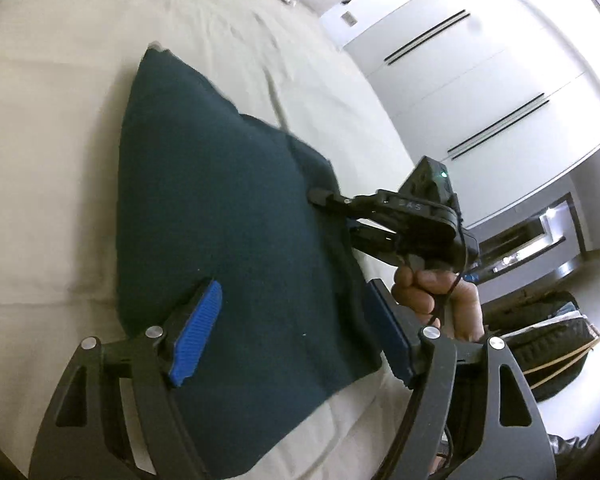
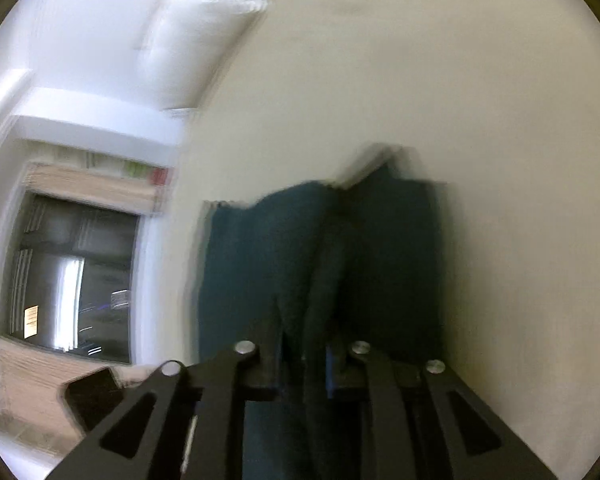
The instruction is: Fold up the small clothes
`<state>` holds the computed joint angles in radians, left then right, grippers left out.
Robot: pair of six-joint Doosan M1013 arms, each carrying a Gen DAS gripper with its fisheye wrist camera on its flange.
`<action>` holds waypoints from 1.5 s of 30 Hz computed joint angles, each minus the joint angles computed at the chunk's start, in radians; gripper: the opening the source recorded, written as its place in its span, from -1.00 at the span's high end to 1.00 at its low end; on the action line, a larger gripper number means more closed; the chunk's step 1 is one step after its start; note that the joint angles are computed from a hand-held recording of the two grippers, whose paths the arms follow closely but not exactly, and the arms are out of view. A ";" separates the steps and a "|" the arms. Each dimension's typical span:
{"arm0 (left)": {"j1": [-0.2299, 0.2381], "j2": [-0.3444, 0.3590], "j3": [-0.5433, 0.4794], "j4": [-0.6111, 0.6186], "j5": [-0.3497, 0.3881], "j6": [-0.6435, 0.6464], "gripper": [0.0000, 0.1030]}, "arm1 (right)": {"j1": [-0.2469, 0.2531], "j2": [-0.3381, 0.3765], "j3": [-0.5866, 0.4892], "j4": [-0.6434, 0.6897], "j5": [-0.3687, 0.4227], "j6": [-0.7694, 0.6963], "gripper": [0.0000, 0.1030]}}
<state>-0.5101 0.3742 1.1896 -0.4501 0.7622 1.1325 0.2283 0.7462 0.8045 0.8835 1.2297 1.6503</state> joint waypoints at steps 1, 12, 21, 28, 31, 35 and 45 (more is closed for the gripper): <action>-0.011 -0.004 0.005 0.043 -0.007 -0.005 -0.41 | -0.007 -0.018 0.041 0.038 -0.036 0.003 0.54; -0.028 0.021 -0.040 0.094 0.008 -0.035 -0.42 | 0.047 -0.034 0.025 -0.008 -0.012 -0.060 0.28; -0.027 0.062 -0.088 0.067 0.024 -0.018 -0.42 | 0.025 -0.054 0.038 0.019 -0.031 -0.059 0.71; -0.028 0.079 -0.108 0.042 0.040 0.028 -0.42 | 0.003 -0.076 0.080 0.017 -0.061 -0.085 0.72; -0.033 0.084 -0.111 0.051 0.055 0.049 -0.42 | -0.014 -0.075 0.143 0.053 -0.069 -0.079 0.74; -0.045 0.091 -0.129 0.106 0.078 0.040 -0.42 | -0.014 -0.097 0.199 0.107 -0.125 -0.124 0.73; -0.060 0.089 -0.130 0.222 0.054 -0.029 -0.42 | 0.021 -0.191 0.242 -0.108 -0.161 -0.068 0.31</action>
<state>-0.5701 0.4627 1.0592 -0.2282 0.8160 1.1030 0.2496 0.5549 1.0467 0.7755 1.0689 1.5824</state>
